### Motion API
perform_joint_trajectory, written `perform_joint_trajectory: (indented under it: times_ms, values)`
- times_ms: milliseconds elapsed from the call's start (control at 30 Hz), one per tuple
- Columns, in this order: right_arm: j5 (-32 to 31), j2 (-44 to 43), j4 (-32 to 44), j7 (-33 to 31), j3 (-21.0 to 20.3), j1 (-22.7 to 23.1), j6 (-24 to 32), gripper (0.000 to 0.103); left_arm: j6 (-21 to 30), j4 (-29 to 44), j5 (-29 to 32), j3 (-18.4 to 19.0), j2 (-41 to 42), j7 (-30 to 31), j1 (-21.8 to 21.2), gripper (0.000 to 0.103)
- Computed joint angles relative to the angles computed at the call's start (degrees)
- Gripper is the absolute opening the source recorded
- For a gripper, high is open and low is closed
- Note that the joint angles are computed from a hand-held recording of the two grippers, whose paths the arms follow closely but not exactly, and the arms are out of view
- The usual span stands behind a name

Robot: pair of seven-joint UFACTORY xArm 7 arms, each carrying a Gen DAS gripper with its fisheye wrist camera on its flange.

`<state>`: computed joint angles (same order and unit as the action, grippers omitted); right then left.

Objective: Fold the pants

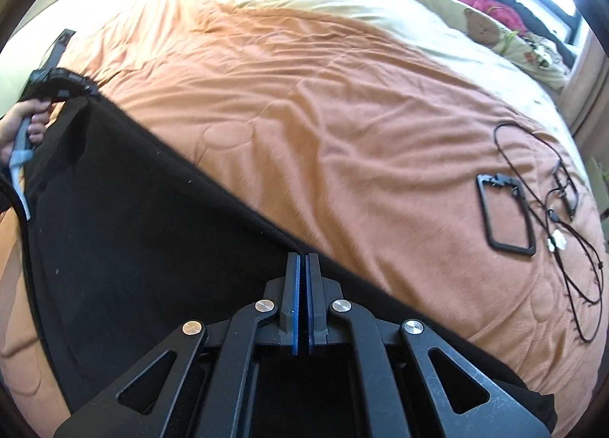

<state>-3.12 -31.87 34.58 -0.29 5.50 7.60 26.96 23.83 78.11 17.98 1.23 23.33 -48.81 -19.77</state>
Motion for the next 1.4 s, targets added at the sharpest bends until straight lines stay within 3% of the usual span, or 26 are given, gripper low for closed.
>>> perform_joint_trajectory:
  times_ms: [200,300,400,433,500,533,667,733,800,933,1200,1300,1400]
  values:
    - [-4.6,5.5,1.6,8.3,4.3,-4.2,-1.0,0.0,1.8,3.9,-2.5,-0.9,3.8,1.9,0.8,0.004]
    - [-8.6,8.0,2.4,14.6,6.5,-5.8,-0.7,0.006,1.5,4.2,-2.5,-0.9,4.2,3.6,0.6,0.019]
    - [-9.2,8.3,1.6,18.1,5.5,-4.8,-3.1,0.013,0.3,2.5,-2.7,-1.3,2.6,6.2,0.6,0.055]
    - [-8.1,7.3,1.0,17.7,4.2,-3.7,-3.3,0.016,-0.9,1.2,-1.9,-0.8,1.6,6.1,0.1,0.062]
    - [-6.2,5.0,-0.5,17.7,2.7,-2.4,-4.2,0.035,-2.6,-1.3,-0.5,-0.2,-0.5,6.3,-0.5,0.064]
    - [-5.7,3.7,-1.5,17.7,2.3,-2.3,-5.0,0.039,-2.7,-2.4,-0.2,-0.3,-1.6,6.7,-0.5,0.064]
    - [-1.5,-4.1,-6.3,16.3,-0.6,0.0,-5.9,0.041,-1.4,-6.4,1.7,-0.5,-5.6,6.8,-0.9,0.066]
    - [-1.2,-8.1,-8.5,16.3,0.1,-0.7,-5.3,0.041,-1.4,-8.7,4.6,-0.3,-7.9,5.8,-1.5,0.076]
    - [-1.3,-12.8,-10.6,16.4,0.9,-1.3,-3.2,0.042,-1.8,-11.7,7.0,-0.8,-10.8,5.0,-1.5,0.086]
    - [-0.6,-23.2,-13.9,15.9,0.7,-1.1,2.8,0.042,-1.9,-16.3,10.7,-2.7,-16.3,3.7,-0.4,0.09]
    - [1.8,-41.7,-16.6,17.2,0.8,-0.4,16.5,0.042,-2.9,-26.2,1.1,-8.2,-27.7,11.6,3.6,0.097]
    - [2.9,-47.1,-17.2,18.0,0.5,-0.1,21.6,0.042,-3.7,-30.0,7.5,-10.8,-32.3,5.6,6.4,0.103]
    - [2.5,-53.3,-17.6,18.9,2.2,-0.7,26.8,0.042,-3.1,-32.7,4.7,-11.3,-35.5,7.2,6.9,0.103]
